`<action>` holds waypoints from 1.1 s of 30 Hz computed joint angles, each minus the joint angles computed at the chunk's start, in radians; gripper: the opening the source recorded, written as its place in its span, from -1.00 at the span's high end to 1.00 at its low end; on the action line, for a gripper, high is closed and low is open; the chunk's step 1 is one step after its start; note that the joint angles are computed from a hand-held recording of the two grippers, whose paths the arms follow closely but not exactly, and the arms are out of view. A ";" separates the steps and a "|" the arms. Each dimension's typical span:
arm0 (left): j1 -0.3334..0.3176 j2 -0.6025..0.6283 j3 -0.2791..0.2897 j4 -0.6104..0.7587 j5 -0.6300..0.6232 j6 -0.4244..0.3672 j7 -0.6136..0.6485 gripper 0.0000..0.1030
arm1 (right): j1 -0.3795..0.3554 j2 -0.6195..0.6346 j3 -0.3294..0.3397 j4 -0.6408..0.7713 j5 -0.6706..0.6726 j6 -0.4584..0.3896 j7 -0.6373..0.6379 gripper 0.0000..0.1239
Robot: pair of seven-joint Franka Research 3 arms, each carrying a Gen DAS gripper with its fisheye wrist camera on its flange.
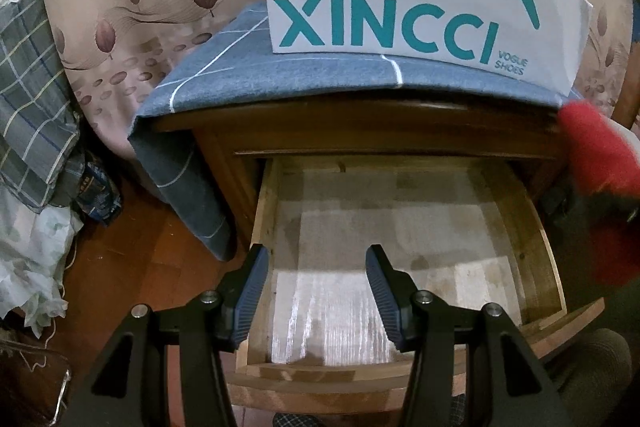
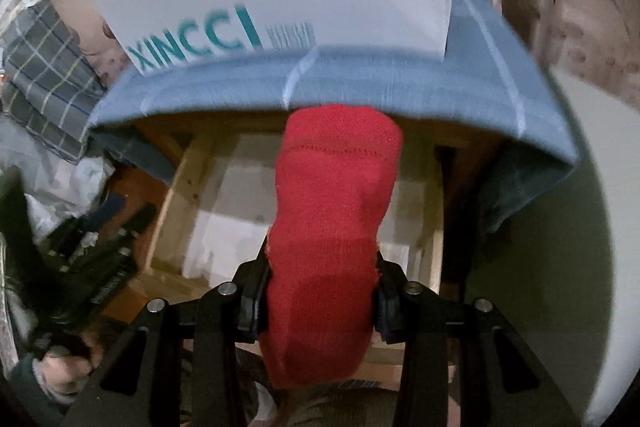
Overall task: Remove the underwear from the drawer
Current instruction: 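Carry the red sock with the right tool over the white box, then open the right tool to drop the red sock into the box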
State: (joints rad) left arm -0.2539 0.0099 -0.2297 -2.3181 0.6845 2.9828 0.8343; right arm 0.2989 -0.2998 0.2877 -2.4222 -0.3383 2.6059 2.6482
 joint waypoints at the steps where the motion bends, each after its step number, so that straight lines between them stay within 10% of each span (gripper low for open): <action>1: 0.000 0.000 0.000 0.000 0.001 0.000 -0.001 -0.01 | 0.001 -0.011 -0.003 0.005 0.001 -0.007 -0.009 0.39; 14: 0.005 -0.007 0.001 -0.004 0.037 0.009 -0.043 -0.01 | -0.051 -0.056 0.010 0.222 -0.039 -0.131 -0.120 0.39; 33: 0.017 -0.018 0.003 -0.031 -0.100 0.033 0.028 -0.01 | 0.061 0.435 -0.148 0.835 -0.217 -0.337 -0.180 0.39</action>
State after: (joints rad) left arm -0.2368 -0.0080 -0.2266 -2.3491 0.5841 3.0159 0.8619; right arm 0.3603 0.1348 0.1400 -1.5870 -0.5551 2.2693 2.4681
